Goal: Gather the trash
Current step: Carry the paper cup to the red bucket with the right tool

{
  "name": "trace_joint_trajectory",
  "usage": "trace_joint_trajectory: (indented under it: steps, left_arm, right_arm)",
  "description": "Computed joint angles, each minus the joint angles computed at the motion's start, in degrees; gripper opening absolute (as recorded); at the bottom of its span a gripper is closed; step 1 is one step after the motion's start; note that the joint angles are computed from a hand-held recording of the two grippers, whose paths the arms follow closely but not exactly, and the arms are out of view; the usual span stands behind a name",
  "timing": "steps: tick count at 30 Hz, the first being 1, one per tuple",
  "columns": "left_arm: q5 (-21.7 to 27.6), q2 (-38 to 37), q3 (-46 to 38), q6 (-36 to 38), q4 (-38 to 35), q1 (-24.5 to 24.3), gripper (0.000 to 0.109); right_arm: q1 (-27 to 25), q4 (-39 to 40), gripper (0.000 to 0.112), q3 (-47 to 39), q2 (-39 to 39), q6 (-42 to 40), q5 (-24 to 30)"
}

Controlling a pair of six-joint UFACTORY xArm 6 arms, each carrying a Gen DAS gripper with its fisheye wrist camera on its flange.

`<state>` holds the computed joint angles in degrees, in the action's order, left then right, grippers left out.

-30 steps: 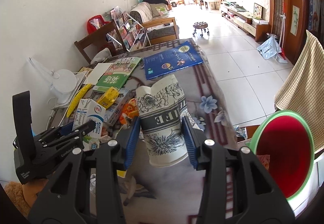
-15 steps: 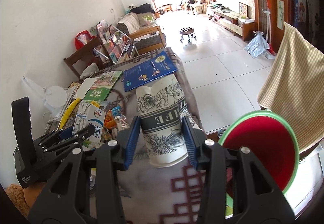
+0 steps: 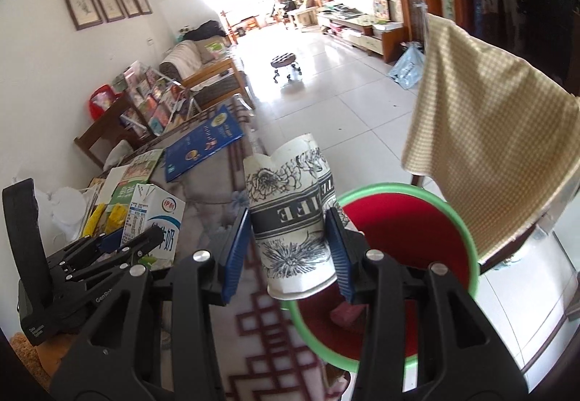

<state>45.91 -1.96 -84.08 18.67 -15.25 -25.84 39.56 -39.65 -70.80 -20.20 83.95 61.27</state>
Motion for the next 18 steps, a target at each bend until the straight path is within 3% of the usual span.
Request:
trace_joint_trajectory:
  steps: [9,18]
  left_arm:
    - [2.4,1.6,-1.3,2.3,-1.5,-5.9,0.038]
    - [5.2,3.7,-3.5,4.0,-3.7,-9.2,0.038]
  right_arm:
    - [0.6,-1.1,0.041,6.9,-8.4,4.8,6.8]
    - [0.1,0.9,0.041,10.7,-11.4,6.7,7.4]
